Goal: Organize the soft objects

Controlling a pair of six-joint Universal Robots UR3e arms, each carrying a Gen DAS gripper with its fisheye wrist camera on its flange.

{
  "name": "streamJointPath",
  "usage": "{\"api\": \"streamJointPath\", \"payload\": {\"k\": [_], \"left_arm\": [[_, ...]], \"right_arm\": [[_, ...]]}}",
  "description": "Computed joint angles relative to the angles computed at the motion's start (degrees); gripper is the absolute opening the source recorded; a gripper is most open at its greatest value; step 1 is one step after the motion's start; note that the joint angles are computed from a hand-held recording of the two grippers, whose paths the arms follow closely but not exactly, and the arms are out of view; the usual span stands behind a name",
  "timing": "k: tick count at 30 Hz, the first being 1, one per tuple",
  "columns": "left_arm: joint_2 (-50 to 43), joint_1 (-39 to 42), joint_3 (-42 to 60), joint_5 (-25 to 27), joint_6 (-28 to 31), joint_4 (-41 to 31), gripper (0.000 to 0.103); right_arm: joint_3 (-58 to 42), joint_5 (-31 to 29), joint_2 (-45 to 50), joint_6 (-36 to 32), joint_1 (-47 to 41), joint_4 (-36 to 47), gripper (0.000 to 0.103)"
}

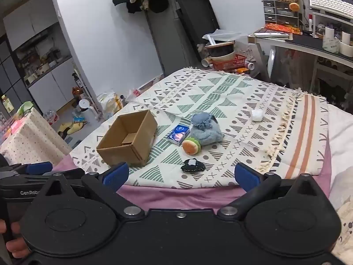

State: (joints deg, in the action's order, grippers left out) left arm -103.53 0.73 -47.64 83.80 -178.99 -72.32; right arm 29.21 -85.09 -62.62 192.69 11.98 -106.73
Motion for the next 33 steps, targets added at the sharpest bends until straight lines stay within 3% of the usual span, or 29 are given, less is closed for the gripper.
{"api": "streamJointPath", "payload": {"k": [7,10,14,33], "left_arm": [[-1.51,-1.09,3.77,0.68,-0.34,-1.96,0.102],[-2.77,-2.18,6.58,1.21,-0.8,-3.42,0.102],[-0.31,-1.13,1.57,-0.69,-0.06,-0.47,0.102],[-0.04,-0.42,2.43,-1.37,0.1,-0.92,0.102]], "right_arm": [[0.75,3.28,-1.31,-2.46,-2.96,1.31,0.103],[2.35,0.67,-1.79,-0.18,-1.01,-0.87,0.103],[6.36,2.36,-3.93,-1.06,-2.58,-2.91,0.103],[0.05,-0.87,-1.48,-0.91,-0.7,0.47,0.103]]}}
